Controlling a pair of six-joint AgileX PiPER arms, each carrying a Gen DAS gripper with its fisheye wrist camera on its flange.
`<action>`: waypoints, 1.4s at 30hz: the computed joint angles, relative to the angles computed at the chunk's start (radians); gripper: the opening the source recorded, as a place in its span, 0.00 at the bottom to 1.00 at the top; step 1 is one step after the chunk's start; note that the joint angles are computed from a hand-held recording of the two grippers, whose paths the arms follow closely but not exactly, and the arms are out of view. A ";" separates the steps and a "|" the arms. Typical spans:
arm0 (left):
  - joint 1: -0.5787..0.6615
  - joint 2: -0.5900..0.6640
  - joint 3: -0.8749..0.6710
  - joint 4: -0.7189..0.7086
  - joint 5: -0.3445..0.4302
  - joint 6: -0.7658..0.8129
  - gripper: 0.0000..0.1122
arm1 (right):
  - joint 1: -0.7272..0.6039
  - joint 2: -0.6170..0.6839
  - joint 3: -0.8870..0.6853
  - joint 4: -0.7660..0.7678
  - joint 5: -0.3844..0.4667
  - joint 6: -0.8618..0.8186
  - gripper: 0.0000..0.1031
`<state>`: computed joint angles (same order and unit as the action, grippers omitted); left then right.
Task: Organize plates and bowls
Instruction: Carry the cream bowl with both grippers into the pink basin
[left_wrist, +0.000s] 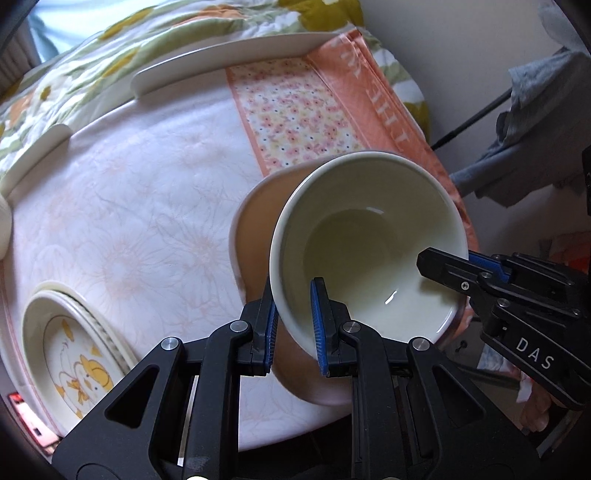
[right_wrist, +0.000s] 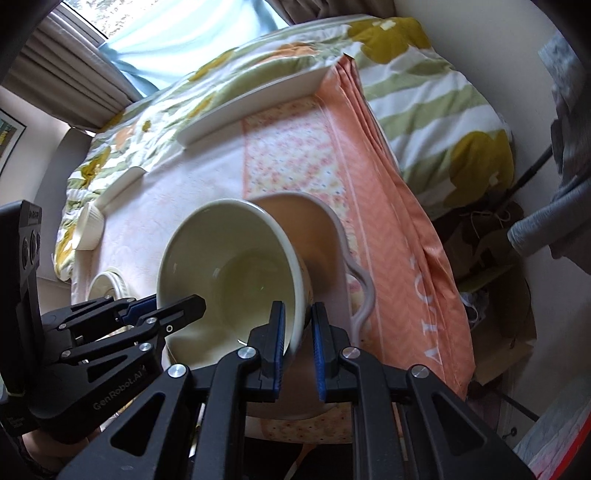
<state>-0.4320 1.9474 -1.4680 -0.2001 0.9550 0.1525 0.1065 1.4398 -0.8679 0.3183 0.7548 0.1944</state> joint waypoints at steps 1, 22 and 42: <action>-0.004 0.010 -0.010 0.009 0.003 0.001 0.13 | -0.005 0.003 0.004 0.002 -0.001 0.000 0.13; -0.069 0.063 -0.069 0.147 0.024 -0.027 0.13 | 0.025 0.059 -0.040 -0.084 0.056 0.115 0.12; 0.020 -0.145 -0.019 0.100 0.016 -0.056 0.13 | 0.017 -0.096 -0.116 -0.094 0.173 0.063 0.12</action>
